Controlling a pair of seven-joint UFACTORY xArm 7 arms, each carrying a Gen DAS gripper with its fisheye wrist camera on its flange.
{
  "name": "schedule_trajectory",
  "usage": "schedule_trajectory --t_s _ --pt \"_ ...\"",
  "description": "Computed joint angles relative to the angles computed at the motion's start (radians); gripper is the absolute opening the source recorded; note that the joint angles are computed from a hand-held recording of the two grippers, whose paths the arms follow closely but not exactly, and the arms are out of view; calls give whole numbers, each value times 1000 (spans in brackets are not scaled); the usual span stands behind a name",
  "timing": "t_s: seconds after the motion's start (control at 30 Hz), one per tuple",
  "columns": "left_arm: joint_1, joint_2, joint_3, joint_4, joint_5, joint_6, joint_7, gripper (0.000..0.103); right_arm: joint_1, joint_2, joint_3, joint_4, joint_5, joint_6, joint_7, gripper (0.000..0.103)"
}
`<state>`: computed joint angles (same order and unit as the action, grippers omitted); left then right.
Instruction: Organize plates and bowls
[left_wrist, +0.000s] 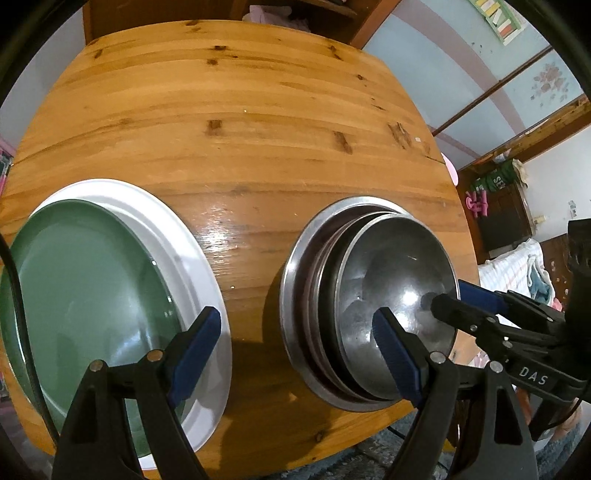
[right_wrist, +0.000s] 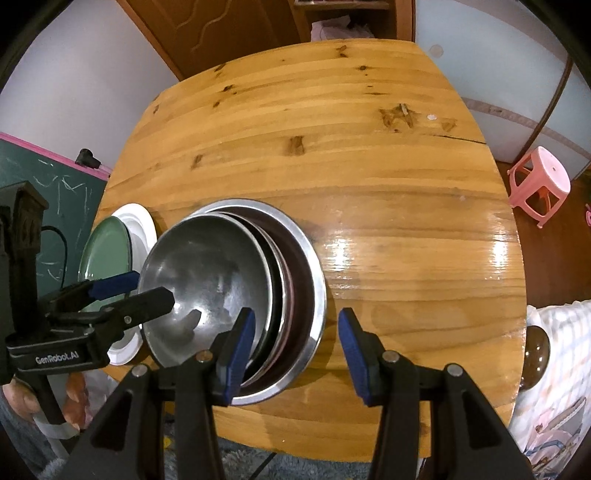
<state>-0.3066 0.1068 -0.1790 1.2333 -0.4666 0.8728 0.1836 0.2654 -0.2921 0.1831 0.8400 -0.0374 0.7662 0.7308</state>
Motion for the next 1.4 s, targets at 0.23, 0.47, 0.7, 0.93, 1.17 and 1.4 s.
schedule_trajectory --t_s 0.23,0.47,0.7,0.93,1.17,1.4 --pt "-7 41 -12 40 -4 43 19 82 -2 31 -1 18 -18 7 -14 47" --pt "-10 73 -21 72 -23 82 41 66 -4 35 -26 2 42 -16 -34 47" --pt "-14 109 -27 104 -25 112 32 52 -8 37 -35 0 76 -19 -55 36" --pt "-9 116 -26 114 -21 128 24 47 -8 57 -35 25 78 2 -81 36" --pt "-8 120 -23 130 3 156 20 45 -7 70 -35 36 90 10 -92 36" --pt "-5 121 -21 139 6 178 20 43 -4 72 -38 36 115 7 -105 32"
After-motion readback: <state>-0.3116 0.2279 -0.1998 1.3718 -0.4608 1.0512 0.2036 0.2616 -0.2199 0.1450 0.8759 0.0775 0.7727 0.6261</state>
